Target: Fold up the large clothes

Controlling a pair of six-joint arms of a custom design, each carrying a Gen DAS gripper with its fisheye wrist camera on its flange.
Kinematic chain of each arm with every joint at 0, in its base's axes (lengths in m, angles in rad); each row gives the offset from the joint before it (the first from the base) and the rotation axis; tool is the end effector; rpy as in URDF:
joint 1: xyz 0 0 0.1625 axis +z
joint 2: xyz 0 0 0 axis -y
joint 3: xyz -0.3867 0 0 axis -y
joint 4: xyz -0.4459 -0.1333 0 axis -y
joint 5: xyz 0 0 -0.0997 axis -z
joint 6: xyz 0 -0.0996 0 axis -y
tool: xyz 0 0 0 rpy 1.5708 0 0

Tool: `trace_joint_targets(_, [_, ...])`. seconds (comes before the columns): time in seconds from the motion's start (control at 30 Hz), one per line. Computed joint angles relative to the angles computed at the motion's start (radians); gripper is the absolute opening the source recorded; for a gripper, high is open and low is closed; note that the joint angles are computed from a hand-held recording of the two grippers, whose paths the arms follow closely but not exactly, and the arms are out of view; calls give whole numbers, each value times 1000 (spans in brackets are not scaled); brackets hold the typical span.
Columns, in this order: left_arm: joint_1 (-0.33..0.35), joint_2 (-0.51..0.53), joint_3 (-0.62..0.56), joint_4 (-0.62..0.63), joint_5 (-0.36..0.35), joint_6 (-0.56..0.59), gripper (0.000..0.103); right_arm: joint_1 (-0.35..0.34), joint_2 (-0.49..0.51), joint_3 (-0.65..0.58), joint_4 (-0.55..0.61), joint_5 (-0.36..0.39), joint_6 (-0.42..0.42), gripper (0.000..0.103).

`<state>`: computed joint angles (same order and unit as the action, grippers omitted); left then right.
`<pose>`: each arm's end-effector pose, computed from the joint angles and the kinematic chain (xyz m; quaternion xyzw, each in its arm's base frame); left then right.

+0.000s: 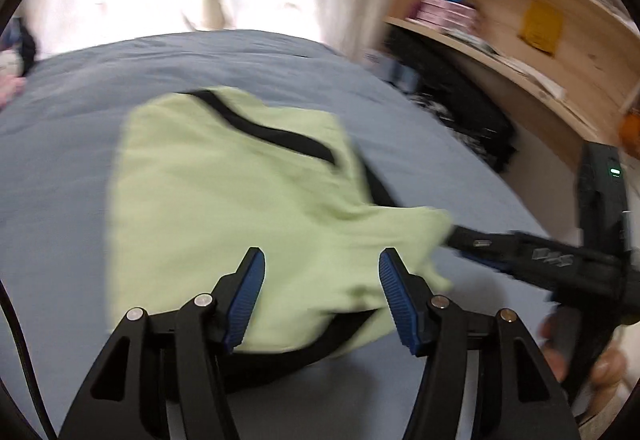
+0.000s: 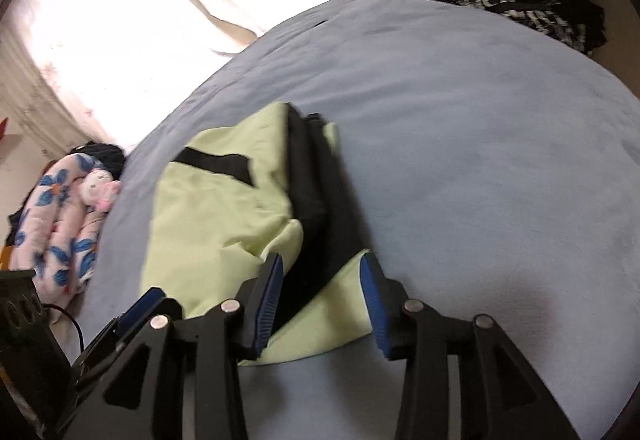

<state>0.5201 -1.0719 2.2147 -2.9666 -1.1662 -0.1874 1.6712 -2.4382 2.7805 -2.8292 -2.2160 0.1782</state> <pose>-0.3391 -0.3930 0.0327 0.3835 0.8933 -0.2163 0.0906 0.0980 -0.2403 0.2936 -0.1732 -0.8446 0.4548 0.2234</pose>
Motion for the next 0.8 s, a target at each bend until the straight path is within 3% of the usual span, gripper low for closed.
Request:
trace_joint_targets(0.17, [67,-75,14,108,146,-97,58,-10,2,-46,108,70,8,40])
trace_joint_targets(0.27, [121,-107,16,170,151,-154,58,2,10,-64,159,105,19,40])
trace_joint_targets(0.33, [150,-133,33,156,102,-158,58,-2,-2,-71,189,144,23,41])
trace_joint_targets(0.43, [159,-137,39,150,90,-154,58,-17,14,-83,222,164,41,53])
trace_joint_targets(0.47, [155,-134,39,150,100,-146,58,-24,28,-90,231,160,52,56])
trace_joint_targets(0.7, [136,-112,14,184,125,-103,58,-23,225,-190,247,47,81,56])
trace_joint_targets(0.8, [131,-114,-1,218,136,-80,58,-8,328,-261,325,-15,97,56])
